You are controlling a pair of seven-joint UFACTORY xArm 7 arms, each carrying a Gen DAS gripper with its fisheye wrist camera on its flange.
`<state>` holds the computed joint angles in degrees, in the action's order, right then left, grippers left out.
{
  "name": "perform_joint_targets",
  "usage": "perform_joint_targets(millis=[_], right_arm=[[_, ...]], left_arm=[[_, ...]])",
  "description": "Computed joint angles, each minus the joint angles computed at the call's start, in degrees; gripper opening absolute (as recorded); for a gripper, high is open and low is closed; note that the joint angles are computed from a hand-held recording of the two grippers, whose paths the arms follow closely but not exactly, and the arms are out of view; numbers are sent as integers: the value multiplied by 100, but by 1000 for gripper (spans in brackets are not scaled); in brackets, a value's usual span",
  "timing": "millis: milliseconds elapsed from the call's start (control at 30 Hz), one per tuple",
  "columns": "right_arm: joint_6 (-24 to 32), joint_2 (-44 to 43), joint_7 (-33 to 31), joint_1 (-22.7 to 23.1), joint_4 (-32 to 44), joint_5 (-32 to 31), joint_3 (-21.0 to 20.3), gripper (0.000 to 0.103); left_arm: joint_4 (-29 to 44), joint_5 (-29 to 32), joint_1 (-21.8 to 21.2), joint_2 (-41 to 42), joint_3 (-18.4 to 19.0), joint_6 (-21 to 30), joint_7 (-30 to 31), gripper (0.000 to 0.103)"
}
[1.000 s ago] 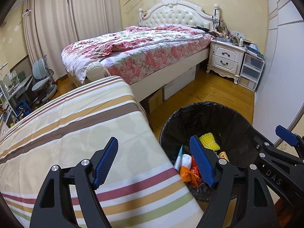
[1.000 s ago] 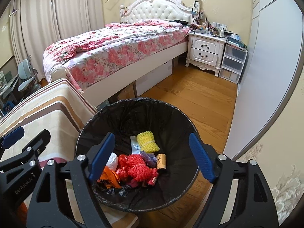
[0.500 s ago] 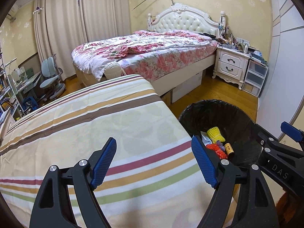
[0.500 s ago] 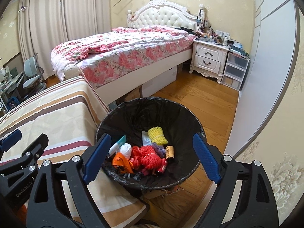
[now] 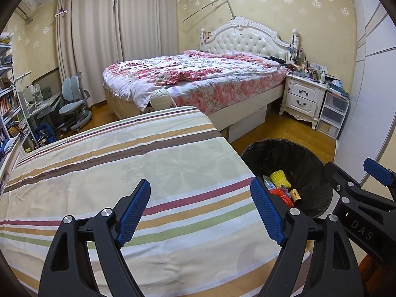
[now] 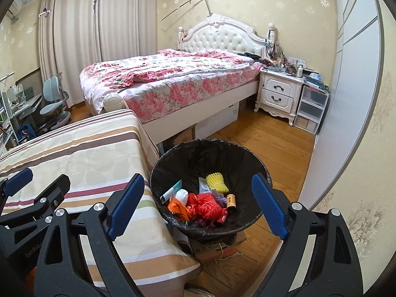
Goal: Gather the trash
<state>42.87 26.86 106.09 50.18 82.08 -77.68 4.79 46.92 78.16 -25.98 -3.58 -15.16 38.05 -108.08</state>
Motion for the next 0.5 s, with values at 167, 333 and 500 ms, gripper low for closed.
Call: perform_joint_targets(millis=[167, 333, 500], right_arm=[[76, -41, 54, 44, -40, -57, 23, 86], [95, -36, 59, 45, -32, -67, 38, 86], [102, -33, 65, 42, -35, -66, 44, 86]], left_arm=[[-76, 50, 2, -90, -22, 8, -74, 80], [-109, 76, 21, -114, -38, -1, -110, 80], [-119, 69, 29, -123, -43, -6, -109, 80]])
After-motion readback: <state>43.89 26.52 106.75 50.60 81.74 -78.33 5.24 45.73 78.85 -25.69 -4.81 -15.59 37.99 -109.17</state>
